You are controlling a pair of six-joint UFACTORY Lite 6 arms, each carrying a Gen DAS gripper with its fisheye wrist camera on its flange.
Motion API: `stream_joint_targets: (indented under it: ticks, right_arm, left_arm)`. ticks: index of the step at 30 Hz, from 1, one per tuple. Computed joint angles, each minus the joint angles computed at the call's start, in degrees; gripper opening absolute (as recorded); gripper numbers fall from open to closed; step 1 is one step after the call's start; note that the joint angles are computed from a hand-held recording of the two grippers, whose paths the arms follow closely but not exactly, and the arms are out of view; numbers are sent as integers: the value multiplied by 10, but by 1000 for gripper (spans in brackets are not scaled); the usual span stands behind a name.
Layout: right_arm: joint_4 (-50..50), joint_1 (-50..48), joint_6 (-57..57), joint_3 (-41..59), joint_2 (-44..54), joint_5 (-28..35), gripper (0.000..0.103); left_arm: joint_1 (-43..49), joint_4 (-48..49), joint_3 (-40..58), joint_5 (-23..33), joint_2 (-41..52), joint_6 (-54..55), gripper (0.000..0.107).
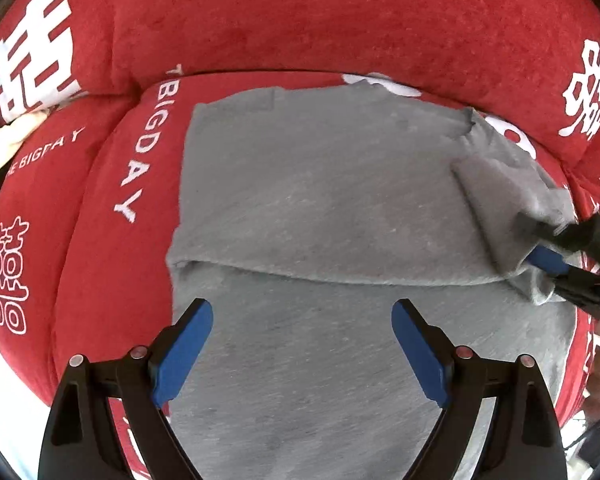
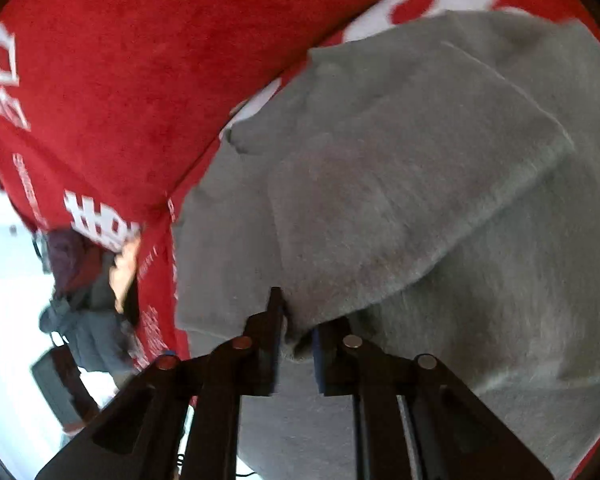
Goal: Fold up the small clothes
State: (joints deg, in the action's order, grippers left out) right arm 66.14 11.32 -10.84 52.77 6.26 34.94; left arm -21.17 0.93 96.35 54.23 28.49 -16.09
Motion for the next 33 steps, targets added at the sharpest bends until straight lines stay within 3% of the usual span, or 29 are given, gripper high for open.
stream_joint_targets:
  ticks: [1, 2, 5, 7, 8, 10, 12, 15, 19, 21, 22, 24, 26, 29, 33]
  right_arm:
    - [1, -7, 10, -15, -20, -4, 42]
    - [-5, -18, 27, -33, -48, -13, 59]
    - [66, -59, 10, -77, -88, -21, 58]
    - [155, -88, -33, -106, -90, -15, 36]
    - [195, -97, -39, -113, -89, -20, 9]
    - [208, -96, -36, -92, -80, -35, 9]
    - [140, -69, -38, -9, -51, -35, 9]
    - [-40, 41, -21, 170, 55, -23, 9]
    - [-280, 168, 100, 378, 223, 31, 13]
    - [-400, 215, 199, 454, 295, 72, 38]
    - [-438, 228, 240, 463, 307, 84, 41]
    - [-444, 237, 273, 440, 284, 72, 47]
    - [-386, 217, 244, 380, 234, 57, 48]
    - [-331, 162, 232, 213, 90, 46, 49]
    - [-356, 56, 320, -7, -122, 52, 49]
  left_arm:
    - [5, -4, -9, -2, -7, 6, 91]
    - [9, -8, -15, -4, -11, 11, 91]
    - [22, -21, -18, -8, -15, 22, 91]
    - [31, -27, -23, -8, -23, 32, 91]
    - [37, -29, -31, -10, -32, 38, 91]
    - [48, -28, -48, -16, -47, 48, 91]
    - [63, -31, -77, -26, -68, 59, 91]
    - [84, -30, -117, -28, -83, 63, 91]
    - [105, -37, -150, -25, -99, 64, 91]
    - [114, -52, -148, -25, -103, 82, 91]
    - [118, -61, -141, -26, -100, 94, 91]
    - [121, -82, -114, -24, -85, 120, 91]
    - [122, -102, -70, -18, -56, 138, 91]
    - [120, -131, 45, 6, 22, 159, 91]
    - [114, -139, 245, 45, 171, 153, 91]
